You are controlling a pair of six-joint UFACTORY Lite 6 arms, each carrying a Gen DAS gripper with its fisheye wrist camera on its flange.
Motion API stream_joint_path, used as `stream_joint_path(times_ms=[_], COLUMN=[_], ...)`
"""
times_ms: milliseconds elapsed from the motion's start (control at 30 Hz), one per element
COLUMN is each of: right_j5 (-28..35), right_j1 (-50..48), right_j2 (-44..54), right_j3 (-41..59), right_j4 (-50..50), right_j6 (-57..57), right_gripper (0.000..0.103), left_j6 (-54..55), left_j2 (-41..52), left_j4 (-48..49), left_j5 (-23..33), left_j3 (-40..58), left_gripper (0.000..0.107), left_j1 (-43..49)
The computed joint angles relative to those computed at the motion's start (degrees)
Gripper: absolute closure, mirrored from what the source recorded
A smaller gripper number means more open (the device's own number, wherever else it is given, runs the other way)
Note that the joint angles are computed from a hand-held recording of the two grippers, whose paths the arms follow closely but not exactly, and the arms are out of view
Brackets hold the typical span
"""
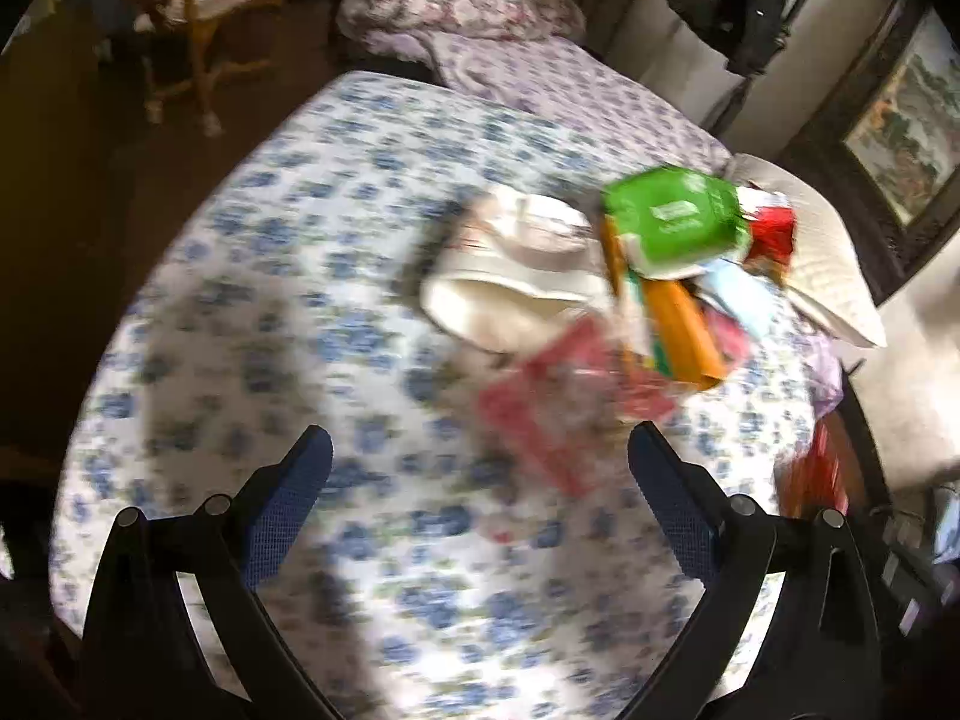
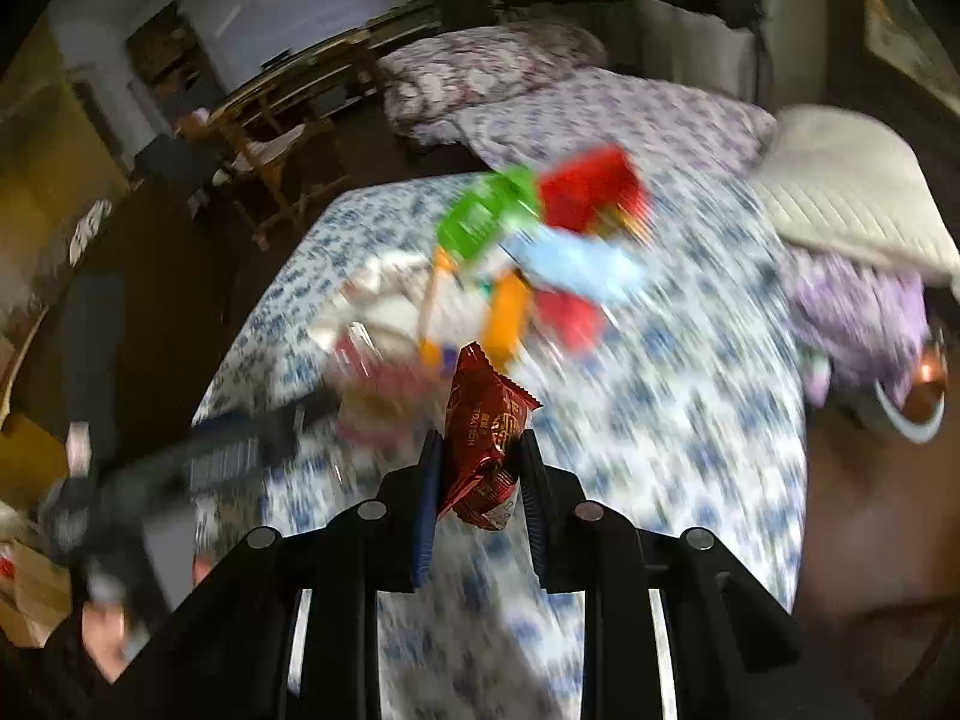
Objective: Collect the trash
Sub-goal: 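Grasp the red snack wrapper with the right tool while the left tool grasps the clear plastic bag, then carry both items to the red wastebasket and open both tools over it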
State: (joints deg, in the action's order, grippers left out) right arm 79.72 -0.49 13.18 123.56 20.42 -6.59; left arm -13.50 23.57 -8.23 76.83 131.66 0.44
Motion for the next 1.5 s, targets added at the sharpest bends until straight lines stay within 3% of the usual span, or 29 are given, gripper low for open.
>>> stream_joint_path(times_ms=[100, 267, 300, 367, 500, 700, 967, 1133, 1267, 1367, 1500], right_j5=[-1.2, -1.2, -1.0, -0.9, 0.1, 1.7, 6.4, 10.9, 16.9, 21.6, 23.9], right_j1=[-4.0, -7.2, -7.8, -8.0, -8.9, -9.4, -17.2, -28.4, -43.6, -57.0, -72.4], right_j2=[-7.8, -10.9, -10.9, -11.0, -10.8, -11.4, -17.3, -22.1, -23.7, -22.4, -18.4], right_j3=[-11.4, -15.6, -15.4, -14.9, -14.0, -12.5, -14.8, -19.7, -21.6, -21.7, -22.4], right_j4=[2.8, 5.2, 5.7, 6.0, 7.3, 7.1, 10.6, 15.0, 19.2, 20.4, 18.2], right_j6=[-2.4, -4.3, -4.8, -4.9, -5.7, -5.1, -8.9, -15.5, -24.3, -32.5, -42.6], right_gripper=[0.078, 0.078, 0.078, 0.078, 0.078, 0.078, 0.078, 0.078, 0.078, 0.078, 0.078], left_j6=[-2.1, -5.2, -5.5, -5.4, -3.9, 1.0, 8.8, 6.1, 1.5, -5.4, -16.4], left_j2=[5.2, 10.3, 10.1, 7.7, 4.8, -2.5, -17.6, -23.4, -24.4, -22.2, -11.5], left_j4=[3.2, 6.6, 5.8, 3.5, 2.8, -5.5, -15.0, -11.2, -9.8, -3.6, 6.5], left_j5=[0.7, 0.7, 0.2, -2.5, -6.4, -10.5, -9.9, -8.7, -7.3, -6.8, -4.5], left_j3=[8.3, 15.0, 13.3, 7.1, 0.9, -7.7, -21.5, -23.6, -22.6, -18.7, -5.6], left_gripper=[0.012, 0.012, 0.013, 0.026, 0.061, 0.067, 0.067, 0.067, 0.067, 0.067, 0.067], left_j1=[-3.9, -6.9, -6.9, -6.2, -4.9, 1.1, 6.9, 0.1, -7.8, -20.5, -41.6])
